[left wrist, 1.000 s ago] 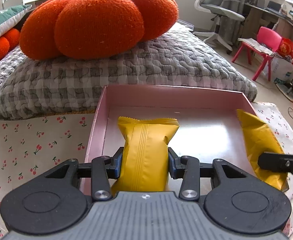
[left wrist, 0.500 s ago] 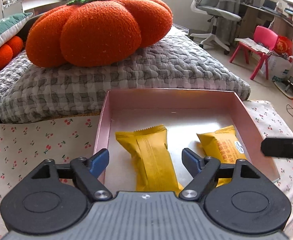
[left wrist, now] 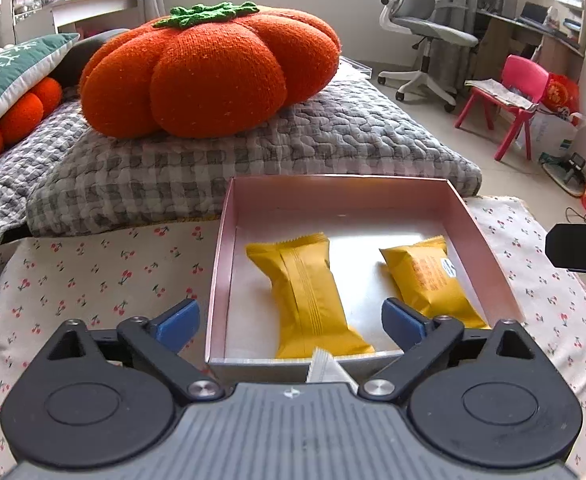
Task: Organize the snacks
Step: 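Withdraw both tools from the box back over the snack pile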
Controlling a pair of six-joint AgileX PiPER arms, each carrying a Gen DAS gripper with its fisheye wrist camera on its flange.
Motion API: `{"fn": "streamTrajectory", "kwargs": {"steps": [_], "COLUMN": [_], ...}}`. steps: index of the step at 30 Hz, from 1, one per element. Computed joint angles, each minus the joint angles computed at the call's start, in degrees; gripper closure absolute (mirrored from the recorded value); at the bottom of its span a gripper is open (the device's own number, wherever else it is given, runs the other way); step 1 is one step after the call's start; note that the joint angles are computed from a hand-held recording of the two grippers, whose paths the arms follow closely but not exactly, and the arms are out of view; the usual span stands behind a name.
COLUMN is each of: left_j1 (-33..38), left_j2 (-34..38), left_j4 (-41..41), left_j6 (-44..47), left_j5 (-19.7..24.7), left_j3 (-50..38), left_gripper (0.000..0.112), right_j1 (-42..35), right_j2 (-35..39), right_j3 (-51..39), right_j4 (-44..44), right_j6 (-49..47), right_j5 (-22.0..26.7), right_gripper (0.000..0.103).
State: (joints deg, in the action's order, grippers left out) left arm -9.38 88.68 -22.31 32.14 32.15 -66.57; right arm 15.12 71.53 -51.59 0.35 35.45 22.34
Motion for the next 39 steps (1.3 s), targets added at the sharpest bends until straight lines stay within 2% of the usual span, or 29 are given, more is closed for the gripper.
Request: {"fn": "streamTrajectory", "kwargs": {"steps": [6, 14, 19, 22, 29, 39], "left_j1": [0.76, 4.89, 8.90, 10.95, 14.86, 19.63], "left_j2": [-3.51, -8.03, -11.59, -13.32, -17.06, -21.27], "left_j4": [0.54, -1.96, -8.49, -10.89, -13.66, -19.59], "left_j6": [0.27, 3.61, 10.54, 13.40, 18.26, 28.74], "left_j5": [0.70, 3.95, 3.30, 4.71, 6.30, 6.32], "left_j3": [3.34, 8.07, 13.85, 16.08, 20.40, 29.38], "left_gripper": [0.010, 0.010, 0.010, 0.010, 0.010, 0.010], "right_j1": [3.74, 10.59, 16.21, 21.33, 32.78, 45.74], "right_j2": [-3.97, -8.36, -10.02, -10.00, -11.78, -15.35], "right_j3": [2.13, 6.33, 9.89, 12.40, 18.23, 24.64], "right_j4": [-9.92, -22.83, -31.30, -36.68, -45.38, -51.22], "right_j6": [9.33, 20.99, 29.88, 35.68, 44.10, 55.75], "right_j5": [2.46, 7.34, 9.91, 12.55, 18.00, 25.71], "right_gripper": [0.007, 0.006, 0.005, 0.005, 0.005, 0.005]}}
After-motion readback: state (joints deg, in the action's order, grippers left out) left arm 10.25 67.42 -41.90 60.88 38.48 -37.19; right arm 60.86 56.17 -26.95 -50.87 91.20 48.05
